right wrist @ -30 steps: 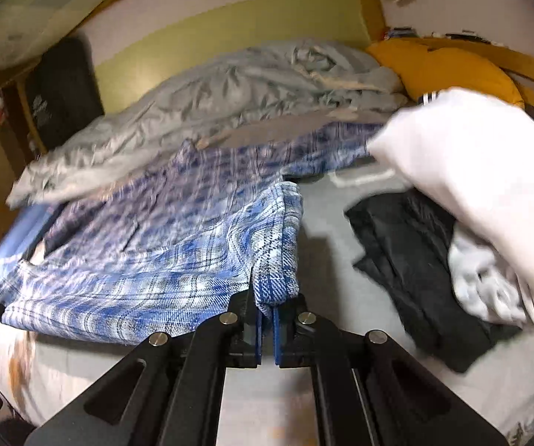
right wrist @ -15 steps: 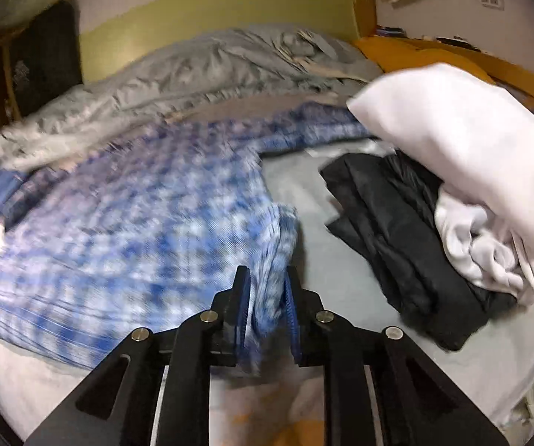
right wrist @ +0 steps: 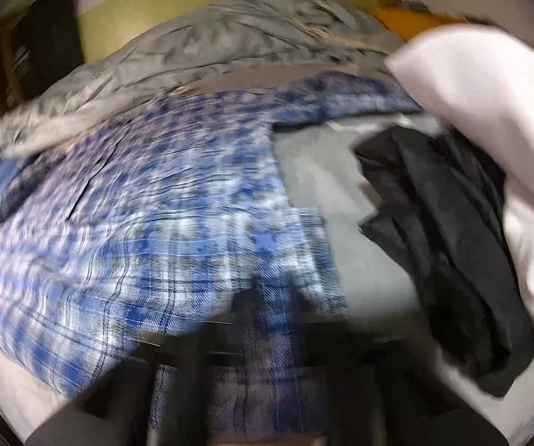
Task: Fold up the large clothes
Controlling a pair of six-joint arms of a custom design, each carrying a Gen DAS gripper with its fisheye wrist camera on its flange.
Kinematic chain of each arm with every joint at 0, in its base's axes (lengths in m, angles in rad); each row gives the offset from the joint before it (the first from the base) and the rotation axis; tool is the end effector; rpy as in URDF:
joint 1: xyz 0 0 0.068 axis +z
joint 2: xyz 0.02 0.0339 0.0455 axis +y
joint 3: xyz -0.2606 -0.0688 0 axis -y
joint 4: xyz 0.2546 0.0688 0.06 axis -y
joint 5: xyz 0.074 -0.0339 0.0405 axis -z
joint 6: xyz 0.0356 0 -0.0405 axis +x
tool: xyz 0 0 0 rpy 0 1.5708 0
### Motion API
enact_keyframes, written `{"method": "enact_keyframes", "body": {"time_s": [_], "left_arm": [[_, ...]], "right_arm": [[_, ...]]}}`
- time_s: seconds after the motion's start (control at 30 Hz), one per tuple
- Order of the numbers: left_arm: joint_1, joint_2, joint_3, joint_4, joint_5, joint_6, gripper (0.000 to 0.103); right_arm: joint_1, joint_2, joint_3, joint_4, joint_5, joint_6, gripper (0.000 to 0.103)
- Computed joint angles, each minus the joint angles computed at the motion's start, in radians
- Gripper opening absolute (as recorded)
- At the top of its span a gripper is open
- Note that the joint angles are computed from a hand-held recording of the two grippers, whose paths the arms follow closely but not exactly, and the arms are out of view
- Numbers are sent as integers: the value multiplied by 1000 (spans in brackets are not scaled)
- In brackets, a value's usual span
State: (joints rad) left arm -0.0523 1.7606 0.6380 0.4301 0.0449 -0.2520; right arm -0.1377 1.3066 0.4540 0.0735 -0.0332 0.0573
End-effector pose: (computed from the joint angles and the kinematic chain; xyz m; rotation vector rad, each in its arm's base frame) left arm 0.3174 -0.0182 0.0960 -0.2026 2.2622 -0.2121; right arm 0.2405 -0.0321 0.1358 0.2125 2.3397 -0.0005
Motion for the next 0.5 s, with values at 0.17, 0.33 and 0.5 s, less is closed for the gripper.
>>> {"method": "enact_keyframes", "body": {"time_s": [0.17, 0.33, 0.5], "left_arm": [[-58, -44, -16, -12, -114, 0, 5], [-33, 19, -21, 7, -128, -24, 15], [12, 1, -82, 71, -51, 20, 17]], "right_arm": [[45, -125, -24, 99, 138, -5, 0], [-19, -37, 53, 27, 41, 1, 0], [-15, -58, -28, 22, 18, -39, 1]]}}
